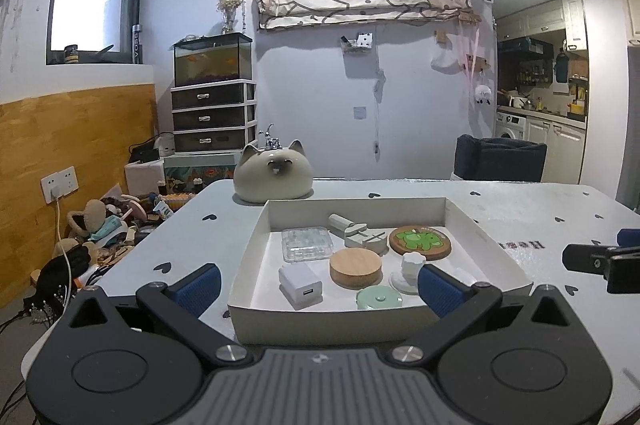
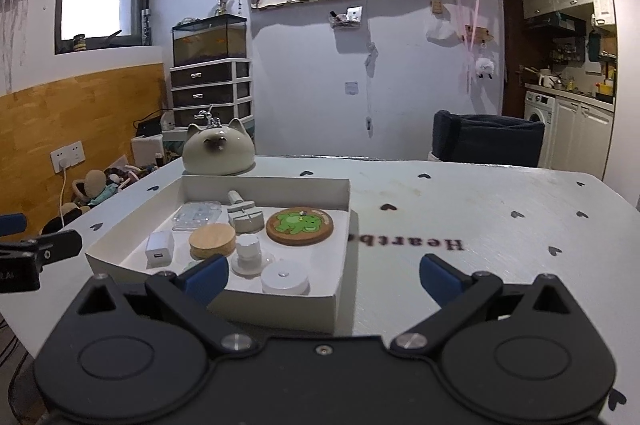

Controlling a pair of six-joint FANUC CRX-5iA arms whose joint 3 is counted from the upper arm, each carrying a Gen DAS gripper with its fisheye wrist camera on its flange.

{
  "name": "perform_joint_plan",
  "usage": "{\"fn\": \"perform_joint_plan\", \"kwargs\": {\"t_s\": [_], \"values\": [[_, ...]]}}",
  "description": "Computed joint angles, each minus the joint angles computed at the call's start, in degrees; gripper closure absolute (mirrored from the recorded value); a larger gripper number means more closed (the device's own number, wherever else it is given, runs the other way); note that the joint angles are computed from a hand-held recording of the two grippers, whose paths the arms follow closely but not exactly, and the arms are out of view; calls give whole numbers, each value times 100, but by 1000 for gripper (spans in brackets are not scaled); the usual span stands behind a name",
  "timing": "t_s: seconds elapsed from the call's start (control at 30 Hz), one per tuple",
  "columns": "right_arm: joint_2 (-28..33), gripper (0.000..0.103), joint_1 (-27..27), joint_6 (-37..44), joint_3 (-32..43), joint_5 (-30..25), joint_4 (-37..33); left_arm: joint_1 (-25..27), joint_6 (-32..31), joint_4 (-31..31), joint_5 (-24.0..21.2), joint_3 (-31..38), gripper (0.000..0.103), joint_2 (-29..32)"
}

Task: Organize rigid objects

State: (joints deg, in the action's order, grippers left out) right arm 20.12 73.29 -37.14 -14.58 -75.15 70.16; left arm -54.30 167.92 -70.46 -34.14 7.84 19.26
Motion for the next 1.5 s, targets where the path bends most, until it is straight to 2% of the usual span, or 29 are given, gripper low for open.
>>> {"fn": "perform_joint_plan", "kwargs": {"t_s": [1.5], "values": [[-48, 0, 37, 121, 4, -133, -34, -13, 138, -64, -35, -10, 0, 4]]}}
